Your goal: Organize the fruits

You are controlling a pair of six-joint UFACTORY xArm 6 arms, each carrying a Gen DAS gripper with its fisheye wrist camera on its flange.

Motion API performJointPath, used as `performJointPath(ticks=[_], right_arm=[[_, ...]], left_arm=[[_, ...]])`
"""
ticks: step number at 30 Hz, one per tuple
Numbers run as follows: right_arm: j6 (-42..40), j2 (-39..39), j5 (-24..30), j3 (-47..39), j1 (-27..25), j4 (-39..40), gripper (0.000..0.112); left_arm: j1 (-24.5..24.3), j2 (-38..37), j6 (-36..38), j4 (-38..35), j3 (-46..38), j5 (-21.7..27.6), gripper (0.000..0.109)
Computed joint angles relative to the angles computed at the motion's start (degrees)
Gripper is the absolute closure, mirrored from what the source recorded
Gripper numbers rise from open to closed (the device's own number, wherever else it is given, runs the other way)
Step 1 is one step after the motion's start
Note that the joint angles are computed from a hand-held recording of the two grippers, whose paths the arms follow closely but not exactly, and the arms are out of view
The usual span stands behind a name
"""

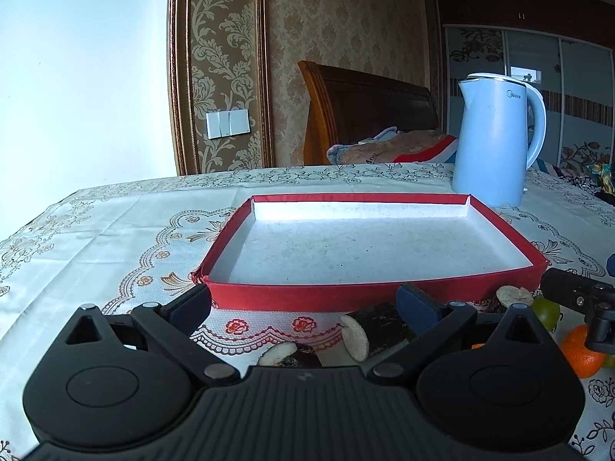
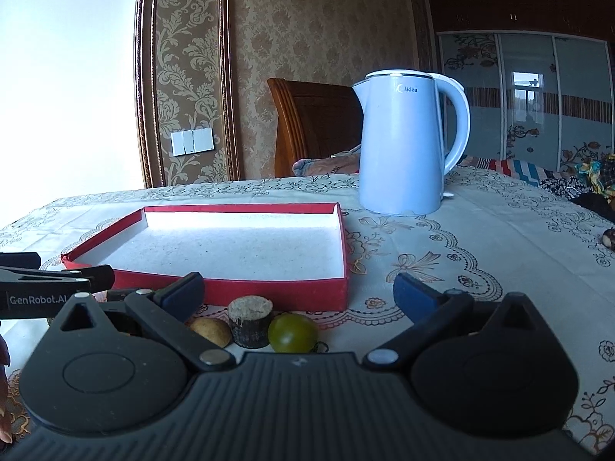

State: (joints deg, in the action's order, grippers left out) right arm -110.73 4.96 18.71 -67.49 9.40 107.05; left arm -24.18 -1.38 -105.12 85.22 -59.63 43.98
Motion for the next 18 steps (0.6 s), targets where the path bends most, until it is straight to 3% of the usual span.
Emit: performJointPath(ticks=[18], right_arm=[[9.2, 2.0, -1.4, -1.6, 0.3, -7.7, 0.009]], left_arm=[[0.1, -0.3, -0.2, -0.2, 0.3, 0.3, 0.006]])
